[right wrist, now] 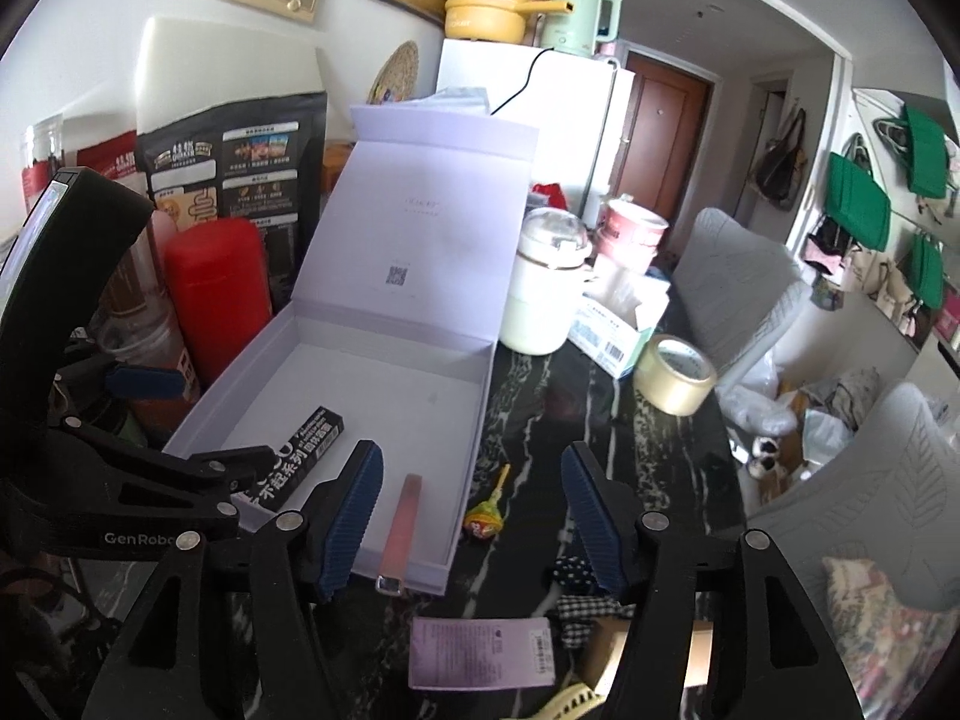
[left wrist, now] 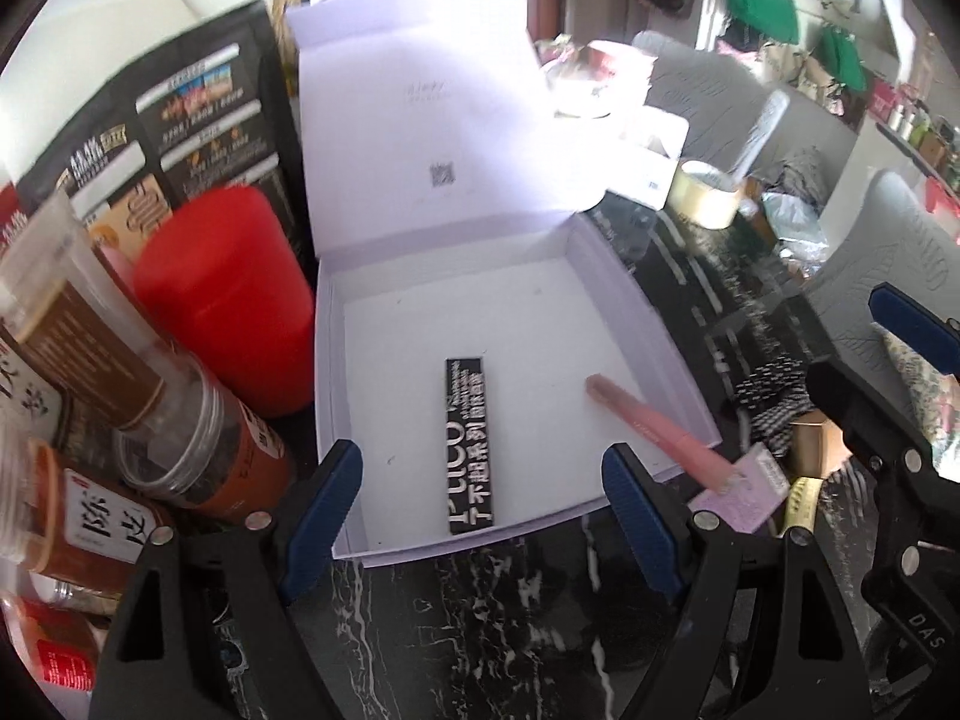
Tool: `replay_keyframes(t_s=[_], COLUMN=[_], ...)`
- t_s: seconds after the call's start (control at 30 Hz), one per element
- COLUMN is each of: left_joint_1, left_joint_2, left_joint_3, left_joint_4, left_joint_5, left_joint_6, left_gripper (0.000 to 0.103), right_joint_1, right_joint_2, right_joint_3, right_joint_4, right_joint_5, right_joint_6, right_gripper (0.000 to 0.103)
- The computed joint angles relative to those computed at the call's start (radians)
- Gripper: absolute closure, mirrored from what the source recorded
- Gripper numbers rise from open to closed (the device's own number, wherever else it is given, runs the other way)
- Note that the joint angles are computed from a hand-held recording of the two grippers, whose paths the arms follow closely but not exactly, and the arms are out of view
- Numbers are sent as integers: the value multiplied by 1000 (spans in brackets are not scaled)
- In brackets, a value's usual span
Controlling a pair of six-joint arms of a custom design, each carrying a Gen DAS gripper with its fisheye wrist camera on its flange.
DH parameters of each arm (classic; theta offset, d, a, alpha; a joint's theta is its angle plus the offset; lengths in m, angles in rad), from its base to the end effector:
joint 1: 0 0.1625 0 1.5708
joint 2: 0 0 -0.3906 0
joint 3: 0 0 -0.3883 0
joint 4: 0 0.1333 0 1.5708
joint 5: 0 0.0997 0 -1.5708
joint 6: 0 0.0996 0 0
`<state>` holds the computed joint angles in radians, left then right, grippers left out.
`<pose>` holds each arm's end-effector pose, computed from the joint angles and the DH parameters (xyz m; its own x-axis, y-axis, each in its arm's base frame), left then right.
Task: Organize rigid objects
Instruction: 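Grasp the yellow-green lollipop with the right gripper while the left picks up the pink tube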
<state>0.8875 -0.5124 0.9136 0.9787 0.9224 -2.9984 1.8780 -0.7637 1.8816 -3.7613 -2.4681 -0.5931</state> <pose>-0.2383 -0.5991 0.1055 -0.5949 0.5188 -0.6139 0.7121 0.6945 -0.1032 0.2205 -0.5115 0.1414 -0.5844 0.1317 0.8007 -0.5682 0.6381 -0.5197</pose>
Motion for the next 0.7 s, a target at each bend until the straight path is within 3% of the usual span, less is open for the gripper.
replay_keyframes(t_s=[0.4,0.7], left_joint_1=[-75,-113], left_joint_2=[-140,-174], left_joint_3=[199,304], left_joint_4=[-91,-130], left_joint_5=[87,132], left_joint_6=[14,-6], left_gripper=[21,21], right_joint_1=[78,91], right_joint_2=[-63,-111], right_joint_3=[112,207], right_joint_4=[-172,-238], right_joint_5=[-55,-89], right_joint_6=[-54,-31], right_gripper=[39,39])
